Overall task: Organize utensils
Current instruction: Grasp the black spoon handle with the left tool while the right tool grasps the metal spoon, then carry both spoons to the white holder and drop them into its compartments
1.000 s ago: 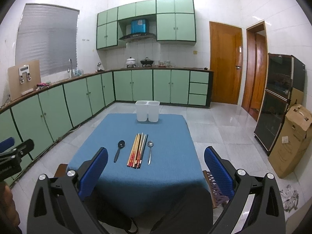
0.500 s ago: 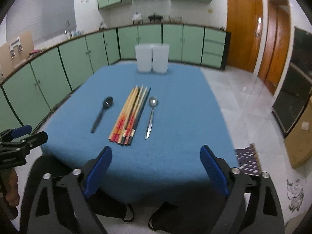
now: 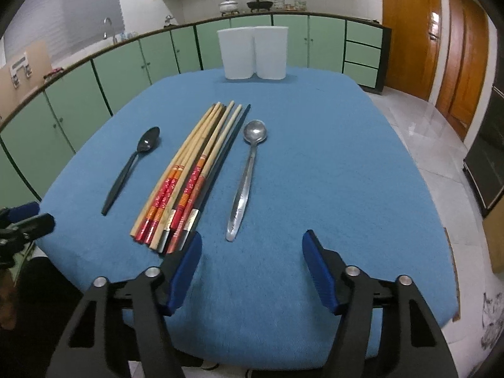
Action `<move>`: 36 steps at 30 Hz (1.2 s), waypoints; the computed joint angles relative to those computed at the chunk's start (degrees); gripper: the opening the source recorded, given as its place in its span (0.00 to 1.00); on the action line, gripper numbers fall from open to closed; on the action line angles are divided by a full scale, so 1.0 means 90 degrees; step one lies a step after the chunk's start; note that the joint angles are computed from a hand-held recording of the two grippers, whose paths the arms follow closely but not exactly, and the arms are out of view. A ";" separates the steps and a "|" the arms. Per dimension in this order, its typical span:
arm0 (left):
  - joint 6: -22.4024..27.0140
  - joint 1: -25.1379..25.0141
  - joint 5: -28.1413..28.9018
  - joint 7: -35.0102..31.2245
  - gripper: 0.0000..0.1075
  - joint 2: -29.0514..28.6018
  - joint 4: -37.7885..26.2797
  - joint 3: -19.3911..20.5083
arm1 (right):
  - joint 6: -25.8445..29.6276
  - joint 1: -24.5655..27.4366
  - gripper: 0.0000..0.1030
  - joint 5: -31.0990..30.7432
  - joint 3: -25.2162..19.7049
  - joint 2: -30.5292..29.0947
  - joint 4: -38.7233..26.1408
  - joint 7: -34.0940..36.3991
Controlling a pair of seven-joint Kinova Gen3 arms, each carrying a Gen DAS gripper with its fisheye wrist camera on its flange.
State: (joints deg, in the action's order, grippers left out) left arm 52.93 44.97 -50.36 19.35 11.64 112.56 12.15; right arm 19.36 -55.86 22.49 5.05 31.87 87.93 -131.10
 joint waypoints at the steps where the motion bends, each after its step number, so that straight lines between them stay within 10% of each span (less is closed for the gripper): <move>1: -0.0061 -0.0009 -0.0020 0.0011 0.91 0.0001 0.0021 -0.0003 | 0.0037 0.0012 0.57 0.0004 -0.0018 0.0074 -0.0087 0.0031; 6: -0.0374 -0.0146 0.0027 -0.0263 0.91 0.0176 -0.0054 -0.0082 | -0.0172 -0.0163 0.48 0.0273 0.0314 0.0278 -0.0203 0.0018; 11: -0.0494 -0.0110 -0.0008 -0.0621 0.91 0.0606 -0.0417 -0.0295 | -0.0394 0.0119 0.19 0.0172 0.0279 0.0326 -0.0211 0.0383; 17: -0.0019 0.0231 -0.0047 -0.1019 0.89 0.1318 -0.1174 -0.0707 | -0.0760 0.0540 0.17 -0.0247 -0.0078 0.0280 -0.0068 0.1021; 25: -0.0297 0.0627 -0.0737 -0.0018 0.11 0.1283 -0.0908 -0.0993 | -0.1245 0.0451 0.12 -0.0772 0.0105 0.0290 0.0143 0.1642; 36: -0.0464 0.0288 -0.0664 0.0196 0.11 0.0697 -0.0787 -0.0743 | -0.0999 0.1136 0.09 -0.1609 -0.0743 -0.0051 0.0022 0.2356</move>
State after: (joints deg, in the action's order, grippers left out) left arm 48.76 47.56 -56.33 21.11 17.92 105.48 5.46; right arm 10.36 -45.64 8.01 -1.64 31.41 88.12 -109.89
